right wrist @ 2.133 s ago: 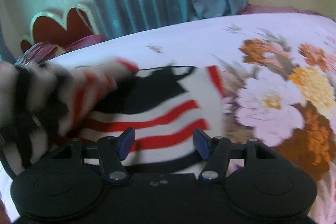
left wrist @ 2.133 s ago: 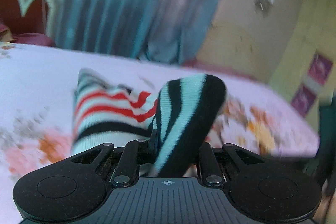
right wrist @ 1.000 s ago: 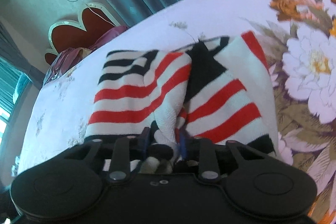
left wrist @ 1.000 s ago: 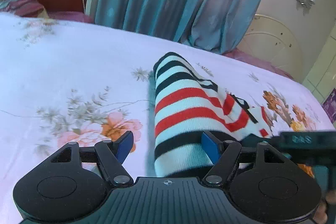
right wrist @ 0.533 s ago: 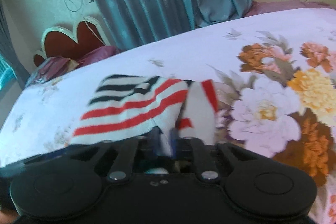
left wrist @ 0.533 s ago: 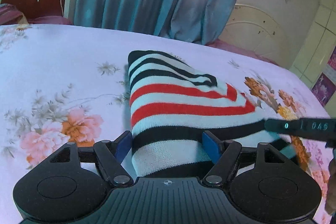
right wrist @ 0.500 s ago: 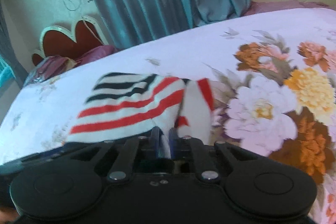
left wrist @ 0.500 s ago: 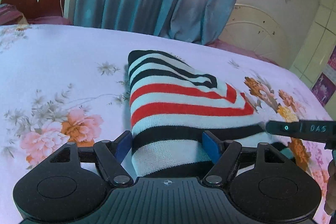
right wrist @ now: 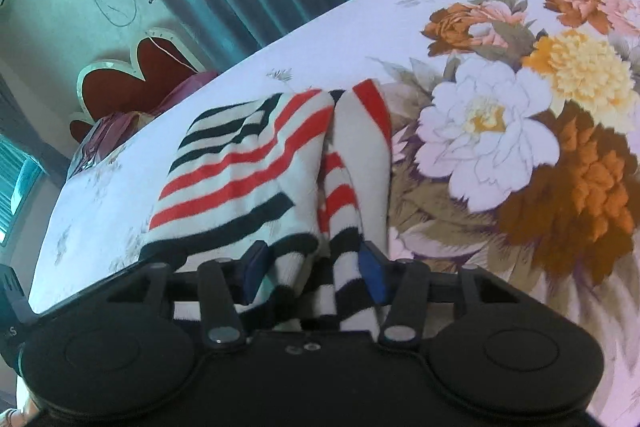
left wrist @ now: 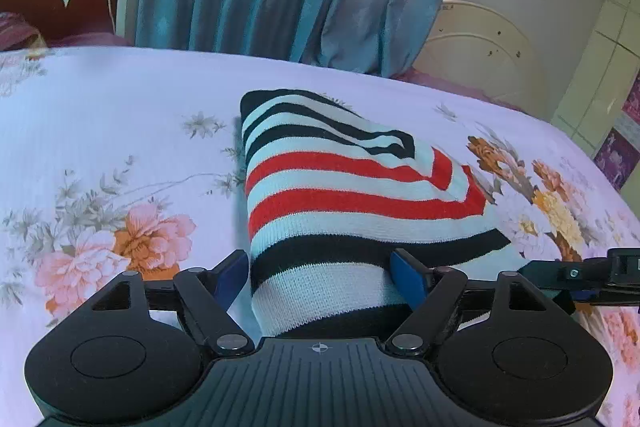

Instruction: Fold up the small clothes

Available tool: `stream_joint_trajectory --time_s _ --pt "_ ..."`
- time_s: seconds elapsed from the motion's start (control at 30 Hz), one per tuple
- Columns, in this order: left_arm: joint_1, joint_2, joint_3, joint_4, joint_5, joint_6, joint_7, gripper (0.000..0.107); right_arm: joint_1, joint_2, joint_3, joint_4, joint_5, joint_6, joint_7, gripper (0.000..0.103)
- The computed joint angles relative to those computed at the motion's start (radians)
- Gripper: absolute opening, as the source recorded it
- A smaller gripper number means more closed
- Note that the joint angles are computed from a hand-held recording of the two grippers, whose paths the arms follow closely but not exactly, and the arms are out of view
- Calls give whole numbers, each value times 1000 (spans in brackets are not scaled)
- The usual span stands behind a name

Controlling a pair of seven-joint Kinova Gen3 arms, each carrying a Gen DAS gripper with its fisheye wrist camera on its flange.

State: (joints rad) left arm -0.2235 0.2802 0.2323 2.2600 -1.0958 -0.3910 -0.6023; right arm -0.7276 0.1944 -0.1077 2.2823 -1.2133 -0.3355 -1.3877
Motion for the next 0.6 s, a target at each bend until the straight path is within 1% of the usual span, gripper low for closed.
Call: stream_joint_trajectory --time_s 0.03,0.07,0.1,0.13,0.17,0.2,0.23,0.33,0.4,0.43,0.53,0.6 --pt "0 0 -1 -1 -1 -1 -3 77 6 7 -23 -2 -8 -22 -2 50" --pt "-3 0 1 -2 -8 -2 2 77 0 14 -38 -5 -33 -61 8 47" --pt "-9 0 3 -3 -20 -3 13 77 -24 13 -35 -8 -73 -101 35 46" --pt "-12 1 1 -3 -27 -7 17 77 -28 3 -42 -8 -98 -133 75 46" --pt "-12 1 -2 -2 -30 -11 18 77 -14 -7 -61 -10 -107 -148 101 48" --pt "-13 3 -3 -3 -36 -14 23 78 18 -6 -90 -19 -99 -147 110 49" --pt "-14 5 -2 -7 -47 -13 37 79 64 9 -123 -33 -75 -130 103 49" --pt "-19 8 -1 -15 -81 -11 81 80 203 55 -182 -68 47 -15 39 49" --pt "-20 12 -4 -20 -101 -13 106 82 296 88 -233 -91 128 55 -40 49" --pt "-21 15 -4 -23 -116 -14 125 82 342 99 -270 -94 169 70 -80 48" --pt "-19 23 -13 -32 -150 -19 174 85 476 146 -405 -96 291 39 -191 47" --pt "-7 26 -24 -33 -144 -17 176 86 555 179 -490 -94 372 1 -257 38"
